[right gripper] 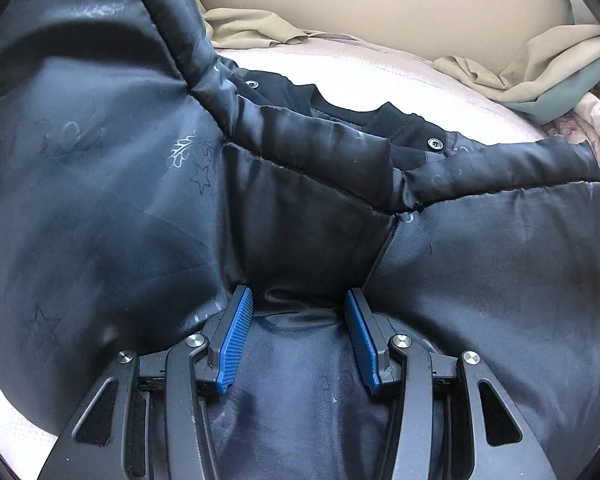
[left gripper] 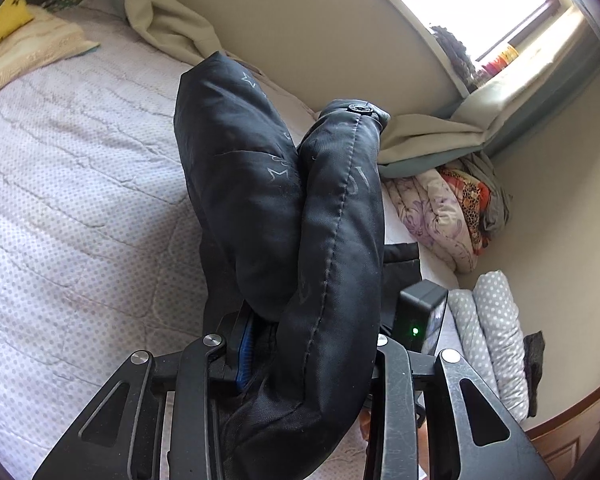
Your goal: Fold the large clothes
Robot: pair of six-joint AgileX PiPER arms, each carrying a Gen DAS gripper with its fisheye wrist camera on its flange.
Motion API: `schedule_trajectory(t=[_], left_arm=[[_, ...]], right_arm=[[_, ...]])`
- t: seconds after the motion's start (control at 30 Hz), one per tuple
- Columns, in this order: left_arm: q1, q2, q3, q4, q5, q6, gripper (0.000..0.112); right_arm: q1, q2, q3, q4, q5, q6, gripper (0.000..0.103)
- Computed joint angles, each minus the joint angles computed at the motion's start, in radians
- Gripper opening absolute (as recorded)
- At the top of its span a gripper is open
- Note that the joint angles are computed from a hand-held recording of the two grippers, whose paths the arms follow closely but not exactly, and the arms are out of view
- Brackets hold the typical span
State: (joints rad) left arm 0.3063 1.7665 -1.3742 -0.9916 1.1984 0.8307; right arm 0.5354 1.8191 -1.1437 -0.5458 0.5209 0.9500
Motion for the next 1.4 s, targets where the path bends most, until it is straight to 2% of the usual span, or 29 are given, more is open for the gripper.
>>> schedule_trajectory(t=[0.1,0.2,0.43,0.5,0.6,0.67,0.77,0.87,1.0,1.1,1.2,1.3,1.4], left_arm=[[-0.029,-0.025,0.002,0.004,-0.008,-0.031,0.037],[-0.081,-0.08,0.01,0.04,-0.049,-0.062,0.036],[-0.282,-0.127,-0.055,0.195,-0.132,-0.309,0.036],[-0.346,-0.129,-0.089,0.26,-0.156,-0.408,0.036],[-0.418,-0.131,-0.119,0.316,-0.186,-0.488,0.036],[-0.47,-0.127,-0.141,0.358,-0.203,-0.546,0.036],[-0.555,-0.123,-0.162,0.431,-0.235,-0.62,0.036],[-0.648,-0.12,-0.172,0.518,-0.268,-0.701,0.036],[-0.813,-0.093,-0.218,0.69,-0.305,-0.87,0.036],[-0.932,-0.051,-0.251,0.827,-0.323,-1.003,0.036],[-1.061,0.005,-0.27,0.998,-0.344,-1.154,0.036],[-1.16,0.039,-0.252,1.139,-0.376,-1.262,0.036],[-1.222,0.048,-0.193,1.267,-0.433,-1.355,0.036]], right_arm=[[-0.006,0.013,-0.031,0.044,0.031,-0.043,0.045],[-0.025,0.022,-0.066,0.119,0.057,-0.115,0.045],[-0.077,0.012,-0.056,0.242,0.021,-0.212,0.045],[-0.112,-0.004,-0.037,0.342,-0.009,-0.299,0.045],[-0.2,-0.054,0.0,0.634,-0.021,-0.582,0.045],[-0.277,-0.133,0.045,0.834,0.019,-0.733,0.045],[-0.449,-0.272,0.145,1.111,0.111,-0.974,0.052],[-0.63,-0.425,0.252,1.206,0.165,-1.087,0.057],[-0.945,-0.524,0.306,1.369,0.314,-1.223,0.057],[-1.13,-0.579,0.318,1.458,0.404,-1.308,0.057],[-1.259,-0.62,0.31,1.521,0.47,-1.375,0.057],[-1.319,-0.643,0.303,1.564,0.528,-1.424,0.057],[-1.353,-0.585,0.307,1.659,0.62,-1.507,0.061]])
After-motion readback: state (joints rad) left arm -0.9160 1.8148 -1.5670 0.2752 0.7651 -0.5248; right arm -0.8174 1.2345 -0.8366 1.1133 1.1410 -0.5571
